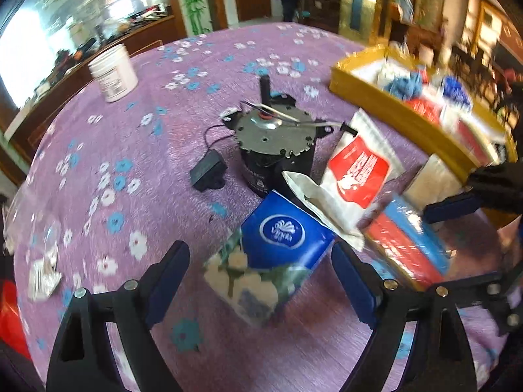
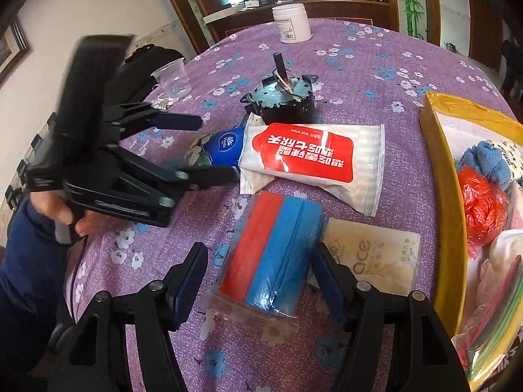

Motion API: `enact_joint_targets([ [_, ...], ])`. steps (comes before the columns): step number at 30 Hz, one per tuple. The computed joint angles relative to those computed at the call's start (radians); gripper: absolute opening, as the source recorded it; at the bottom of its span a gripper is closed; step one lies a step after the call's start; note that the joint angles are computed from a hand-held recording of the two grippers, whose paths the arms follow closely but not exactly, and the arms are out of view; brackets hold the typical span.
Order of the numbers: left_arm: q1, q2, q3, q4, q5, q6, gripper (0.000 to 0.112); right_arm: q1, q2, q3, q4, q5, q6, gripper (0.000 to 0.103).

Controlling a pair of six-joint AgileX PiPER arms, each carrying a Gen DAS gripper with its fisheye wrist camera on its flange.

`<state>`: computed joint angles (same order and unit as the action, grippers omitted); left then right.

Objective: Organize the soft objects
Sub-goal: 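Grasp the blue Vinda tissue pack with the left gripper while the right grasps the red-blue sponge pack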

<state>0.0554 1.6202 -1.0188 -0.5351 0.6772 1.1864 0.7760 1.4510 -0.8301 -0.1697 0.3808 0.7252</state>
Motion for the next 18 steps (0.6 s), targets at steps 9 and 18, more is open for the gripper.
enact_joint_targets([
  [9, 0.021, -0.115, 0.159, 0.018, -0.146, -0.154, 0.057, 0.014, -0.034, 0.007, 0.071, 0.003, -0.091, 0.071],
  [18, 0.175, -0.111, 0.181, -0.29, -0.049, -0.012, 0.052, 0.029, -0.004, -0.01, -0.005, 0.051, -0.013, 0.071],
])
